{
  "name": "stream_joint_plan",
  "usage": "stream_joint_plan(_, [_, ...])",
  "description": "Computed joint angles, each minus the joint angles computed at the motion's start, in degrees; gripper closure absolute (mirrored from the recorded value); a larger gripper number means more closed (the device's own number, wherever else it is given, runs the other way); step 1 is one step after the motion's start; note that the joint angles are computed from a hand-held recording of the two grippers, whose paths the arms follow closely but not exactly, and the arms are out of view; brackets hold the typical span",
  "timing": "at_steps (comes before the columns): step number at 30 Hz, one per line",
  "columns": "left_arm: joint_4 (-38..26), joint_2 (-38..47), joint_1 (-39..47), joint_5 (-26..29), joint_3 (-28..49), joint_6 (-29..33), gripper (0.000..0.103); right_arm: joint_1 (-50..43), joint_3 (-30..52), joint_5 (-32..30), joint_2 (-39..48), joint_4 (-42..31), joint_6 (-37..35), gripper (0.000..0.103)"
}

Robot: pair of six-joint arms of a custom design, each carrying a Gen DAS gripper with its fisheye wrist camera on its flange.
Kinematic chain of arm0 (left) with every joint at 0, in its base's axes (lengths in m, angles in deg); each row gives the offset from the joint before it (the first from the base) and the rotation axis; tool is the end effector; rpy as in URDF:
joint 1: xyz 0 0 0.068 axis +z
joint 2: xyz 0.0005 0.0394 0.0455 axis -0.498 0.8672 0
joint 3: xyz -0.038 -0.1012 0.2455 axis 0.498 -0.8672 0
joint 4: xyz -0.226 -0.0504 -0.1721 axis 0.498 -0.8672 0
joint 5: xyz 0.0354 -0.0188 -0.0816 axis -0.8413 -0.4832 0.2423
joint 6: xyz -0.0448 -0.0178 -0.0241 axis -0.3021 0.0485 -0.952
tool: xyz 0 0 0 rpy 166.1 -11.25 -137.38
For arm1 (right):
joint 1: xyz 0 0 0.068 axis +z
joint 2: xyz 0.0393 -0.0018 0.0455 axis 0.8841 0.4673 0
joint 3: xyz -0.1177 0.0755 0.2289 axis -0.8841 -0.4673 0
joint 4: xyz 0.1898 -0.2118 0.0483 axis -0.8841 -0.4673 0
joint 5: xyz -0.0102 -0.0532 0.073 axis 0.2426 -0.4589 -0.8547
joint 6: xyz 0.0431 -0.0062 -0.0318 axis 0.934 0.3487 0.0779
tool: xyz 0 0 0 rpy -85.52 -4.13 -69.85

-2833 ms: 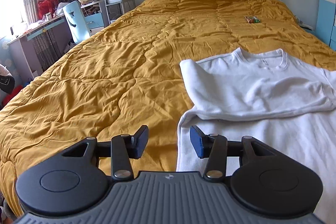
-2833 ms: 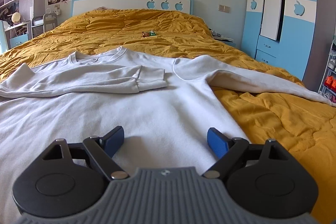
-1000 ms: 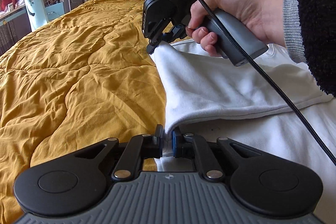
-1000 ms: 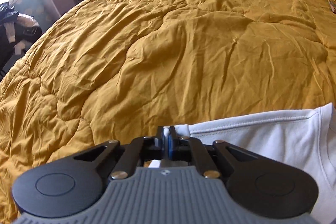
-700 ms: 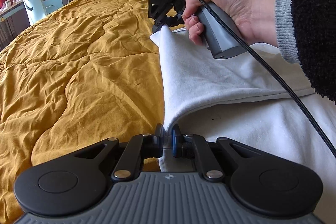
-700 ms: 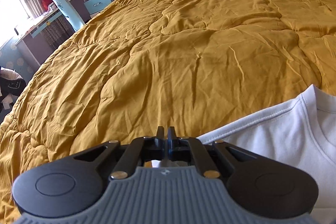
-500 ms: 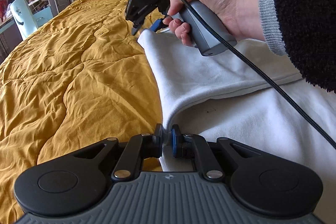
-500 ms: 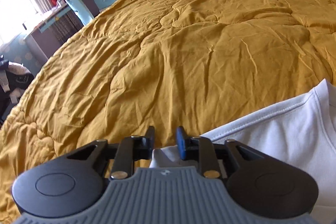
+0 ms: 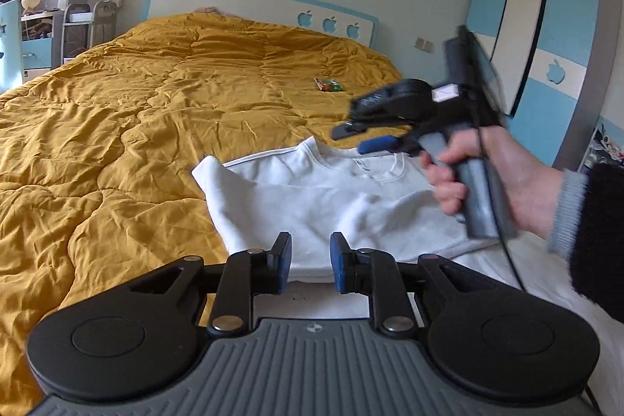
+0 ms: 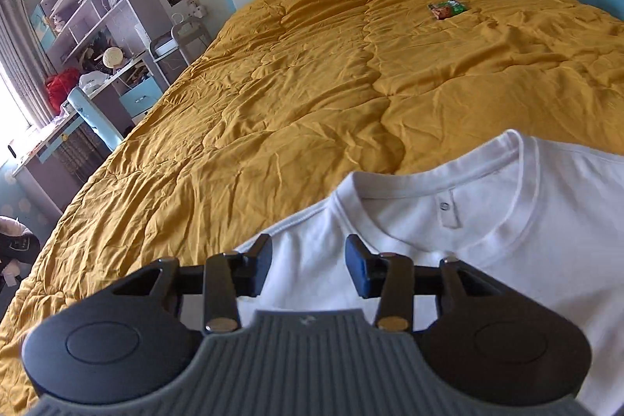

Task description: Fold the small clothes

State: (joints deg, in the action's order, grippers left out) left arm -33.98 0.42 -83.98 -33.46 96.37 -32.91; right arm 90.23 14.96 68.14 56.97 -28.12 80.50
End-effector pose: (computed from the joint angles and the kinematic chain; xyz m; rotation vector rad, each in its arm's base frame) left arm 0.1412 -0.1526 0.0910 -0.2201 2.0602 -0.1550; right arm 0.4086 0.2273 0.1233 -0.3447 2.2928 0.6755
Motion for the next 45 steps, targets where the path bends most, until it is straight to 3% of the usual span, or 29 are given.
stream_joint_plan(2, [2.67, 7.94, 2.57, -0.94, 3.07, -2.16, 0.083, -2.50, -11.53, -1.03, -7.31, 3.45, 0.76, 0.064])
stream_joint_plan(3, [2.88, 10.77, 4.24, -0.19, 4.27, -3.75, 0.089, -3.46, -15.75, -1.59, -10.18, 4.21, 1.25, 0.064])
stream_joint_plan(5, [2.66, 14.44, 8.34, 4.42, 5.58, -7.22, 0.097, -6.05, -26.43, -3.06, -17.55, 6.03, 0.97, 0.064])
stream_joint_plan(9, [-0.29, 14.44, 12.41, 10.66, 4.54, -13.80, 0.102, -8.59, -43.73, 1.04, -32.72, 7.69, -6.67, 0.064])
stream_joint_plan(11, [-2.23, 14.31, 11.51, 10.28, 4.56, -14.73, 0.101, -10.89, -50.64, 2.97, -41.12, 6.87, -9.98, 0.064])
stream_joint_plan(16, [-9.24, 17.55, 9.22, 7.17, 9.04, -16.50, 0.098, -27.39, -58.34, -7.39, -58.92, -2.20, -17.11, 0.056])
stream_joint_plan(19, [-7.11, 17.75, 9.40, 6.70, 8.10, -16.89, 0.097, -42.06, -57.75, -16.63, -64.19, -8.21, -20.48, 0.048])
stream_joint_plan(23, [-5.19, 12.81, 6.97, 4.32, 4.18, -19.93, 0.097, -61.83, -52.17, -28.13, -58.06, -12.19, -22.11, 0.048])
stream_joint_plan(26, [-13.43, 10.15, 4.65, 0.66, 7.41, -20.34, 0.090, -74.94, -45.03, -37.20, -46.35, -13.59, -20.90, 0.048])
stream_joint_plan(29, [-22.04, 9.91, 1.34, -2.32, 12.11, -24.88, 0.077, -82.63, -36.34, -40.69, -34.15, -14.01, -17.31, 0.047])
stream_joint_plan(32, [-27.75, 10.68, -2.19, -2.93, 17.11, -26.95, 0.068, -87.52, -28.51, -42.67, -24.11, -12.25, -12.90, 0.047])
stream_joint_plan(35, [-29.97, 13.77, -6.24, -4.60, 22.40, -28.38, 0.050, -89.86, -21.75, -43.74, -15.90, -9.39, -7.05, 0.046])
stream_joint_plan(37, [-29.69, 16.79, -8.20, -5.98, 25.48, -30.03, 0.032, -90.46, -18.03, -43.78, -11.43, -7.04, -2.89, 0.046])
stream_joint_plan(41, [-27.96, 22.38, -11.21, -7.73, 30.68, -32.47, 0.025, -90.04, -8.85, -44.52, -1.66, -4.03, 4.26, 0.045])
stream_joint_plan(45, [-21.86, 25.14, -11.96, -4.90, 32.05, -30.72, 0.023, -87.94, 0.24, -41.48, 6.15, -1.68, 9.51, 0.046])
